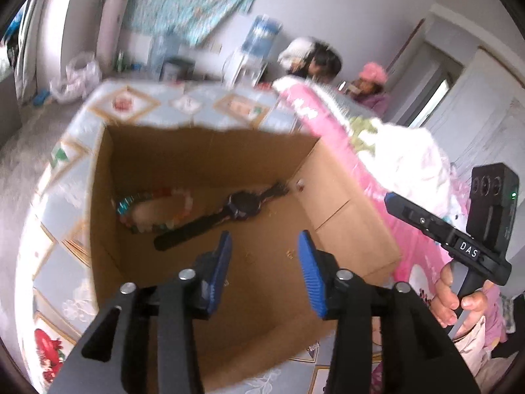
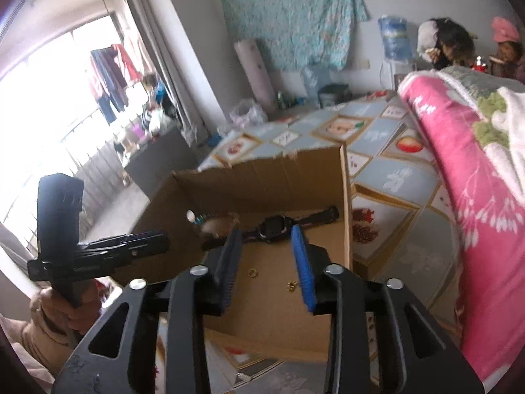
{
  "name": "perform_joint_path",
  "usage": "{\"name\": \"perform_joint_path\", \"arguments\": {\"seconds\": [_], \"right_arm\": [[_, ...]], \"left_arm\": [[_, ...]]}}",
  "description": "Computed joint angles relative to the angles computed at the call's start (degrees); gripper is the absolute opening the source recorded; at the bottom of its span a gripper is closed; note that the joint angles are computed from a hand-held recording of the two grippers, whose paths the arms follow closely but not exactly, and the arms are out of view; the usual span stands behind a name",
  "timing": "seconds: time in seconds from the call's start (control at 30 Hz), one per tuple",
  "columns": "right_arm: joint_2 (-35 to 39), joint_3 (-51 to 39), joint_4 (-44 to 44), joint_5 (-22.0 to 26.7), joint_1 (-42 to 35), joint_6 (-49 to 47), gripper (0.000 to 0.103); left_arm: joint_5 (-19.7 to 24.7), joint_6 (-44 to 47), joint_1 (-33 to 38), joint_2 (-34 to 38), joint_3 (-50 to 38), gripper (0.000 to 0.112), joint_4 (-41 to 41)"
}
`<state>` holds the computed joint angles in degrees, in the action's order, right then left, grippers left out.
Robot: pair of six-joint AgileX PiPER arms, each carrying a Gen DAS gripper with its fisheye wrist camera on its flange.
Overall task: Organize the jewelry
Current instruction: 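Move both grippers from the box over the pink bead bracelet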
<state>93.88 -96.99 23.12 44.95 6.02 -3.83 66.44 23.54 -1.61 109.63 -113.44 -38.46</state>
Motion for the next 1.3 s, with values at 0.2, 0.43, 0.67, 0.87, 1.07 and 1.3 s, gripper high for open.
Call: {"name": "perform_joint_path", "arguments": {"seconds": [0.2,0.43,0.67,0.87,1.07,1.3], "right_arm": [[-15.3,17.1,-0.2,-9.3,1.0,-0.3,0.067],[-19.3,24.5,-18.3,-5.2,7.7,15.9,0.087],[-7.6,21.8,-39.1,6.5,19.1,34.5,0.089],[-3.2,22.4,-41.5,8.4,21.0,38.4,0.089],[-0.4,22.0,-41.5,7.8,20.7,39.7,0.093],[-0.2,23.0,-42.1,5.9,20.2,40.3,0.095]], "left_arm": [[-5.4,10.8,8.1,-14.3,16.8,0.067,-7.0],[-8.1,14.3,15.7,-25.1,32.6,0.078,-1.1],[-15.2,0.5,1.9,-25.7,41.7,0.08,20.5],[-15.1,-7.8,-6.1,-19.7,41.6,0.081,28.2],[-17.1,-15.2,-8.8,-18.4,41.8,0.092,34.8],[-19.0,-17.5,-9.4,-18.1,42.7,0.097,36.5]]}}
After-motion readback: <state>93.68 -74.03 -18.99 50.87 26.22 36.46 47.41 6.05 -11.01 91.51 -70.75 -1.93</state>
